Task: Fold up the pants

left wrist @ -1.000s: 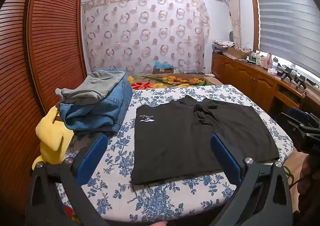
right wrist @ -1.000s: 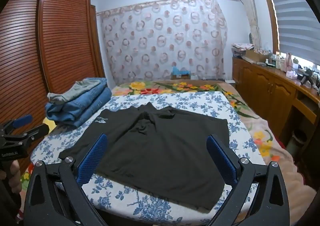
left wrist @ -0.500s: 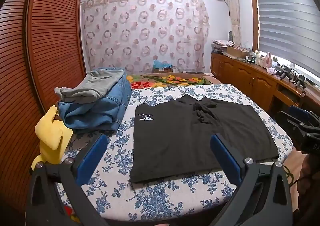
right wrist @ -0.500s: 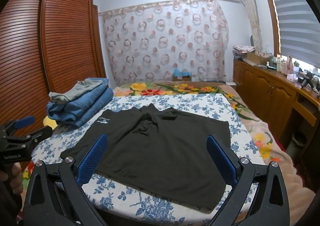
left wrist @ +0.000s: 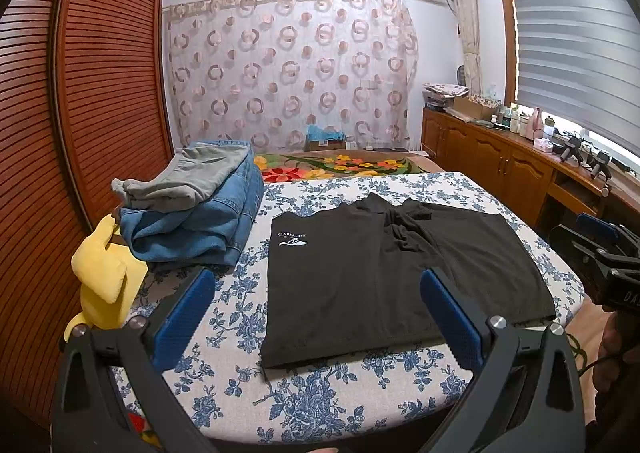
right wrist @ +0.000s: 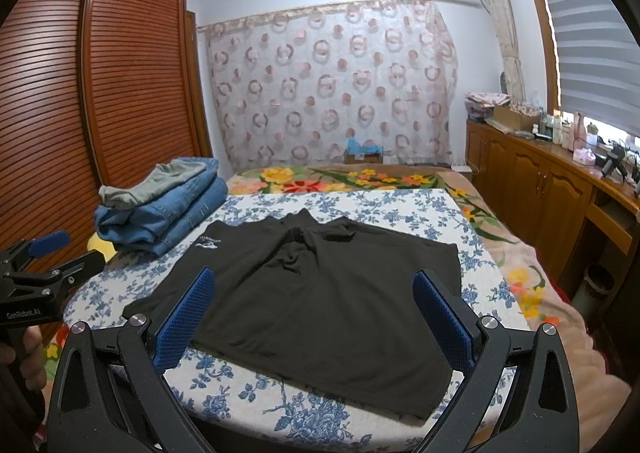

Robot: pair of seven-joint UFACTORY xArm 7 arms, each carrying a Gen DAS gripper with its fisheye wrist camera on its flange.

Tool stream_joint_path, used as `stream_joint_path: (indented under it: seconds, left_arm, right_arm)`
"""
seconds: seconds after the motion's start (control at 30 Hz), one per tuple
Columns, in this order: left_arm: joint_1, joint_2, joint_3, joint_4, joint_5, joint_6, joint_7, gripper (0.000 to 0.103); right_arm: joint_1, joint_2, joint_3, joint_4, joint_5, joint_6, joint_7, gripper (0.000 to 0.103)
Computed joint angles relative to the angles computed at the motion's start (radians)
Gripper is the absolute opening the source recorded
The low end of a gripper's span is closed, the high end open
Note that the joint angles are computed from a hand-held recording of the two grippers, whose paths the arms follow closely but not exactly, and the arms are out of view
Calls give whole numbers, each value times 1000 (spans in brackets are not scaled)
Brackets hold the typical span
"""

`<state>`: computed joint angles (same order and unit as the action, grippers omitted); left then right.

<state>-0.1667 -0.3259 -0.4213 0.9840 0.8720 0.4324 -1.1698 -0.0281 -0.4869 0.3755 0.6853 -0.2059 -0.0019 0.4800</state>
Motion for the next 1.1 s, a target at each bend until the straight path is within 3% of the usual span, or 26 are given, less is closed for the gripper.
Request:
stream_joint_path:
  seconds: [1.1]
  left_arm:
    - [7, -6, -3, -8, 8, -11, -11, 103]
  right_arm:
    - [-13, 4, 10, -1, -1, -14, 2, 101]
